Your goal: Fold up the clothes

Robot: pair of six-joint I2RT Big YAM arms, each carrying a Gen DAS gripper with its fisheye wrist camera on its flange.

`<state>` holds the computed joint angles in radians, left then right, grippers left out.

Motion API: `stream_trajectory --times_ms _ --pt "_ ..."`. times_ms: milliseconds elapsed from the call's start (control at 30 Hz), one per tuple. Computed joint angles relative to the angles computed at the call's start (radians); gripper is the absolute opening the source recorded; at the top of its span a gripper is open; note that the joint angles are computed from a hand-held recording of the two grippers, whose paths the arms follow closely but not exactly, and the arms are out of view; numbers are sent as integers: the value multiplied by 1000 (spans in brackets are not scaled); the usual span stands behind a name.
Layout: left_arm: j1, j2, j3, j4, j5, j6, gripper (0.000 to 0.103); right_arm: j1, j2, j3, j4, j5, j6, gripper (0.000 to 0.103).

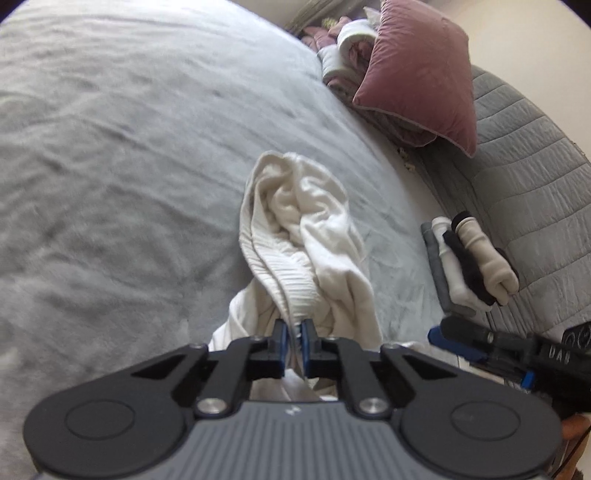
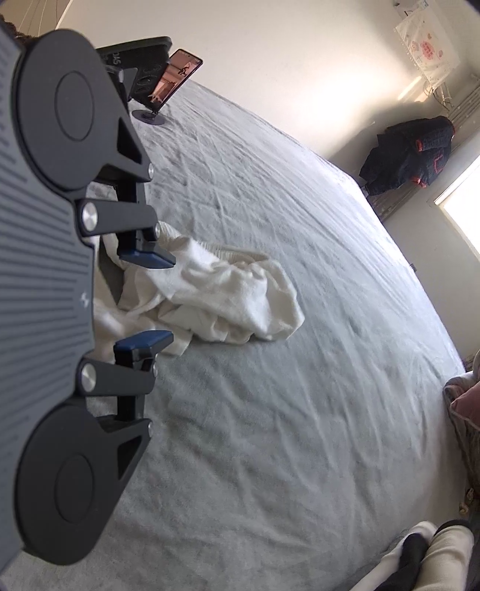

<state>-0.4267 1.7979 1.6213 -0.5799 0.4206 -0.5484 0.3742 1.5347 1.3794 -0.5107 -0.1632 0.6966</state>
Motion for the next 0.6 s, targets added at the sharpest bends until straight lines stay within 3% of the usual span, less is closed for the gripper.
stream_trajectory --times_ms 67,167,400,600 --pt "3 -9 -7 4 4 2 7 1 23 44 6 -30 28 42" --pt "4 -15 -9 -3 12 16 7 22 103 177 -52 -52 -10 42" --pt "5 -17 -14 -8 4 44 7 68 376 542 -296 -53 -88 42" --pt "15 -19 -62 46 38 22 7 72 556 781 -494 -8 -64 45"
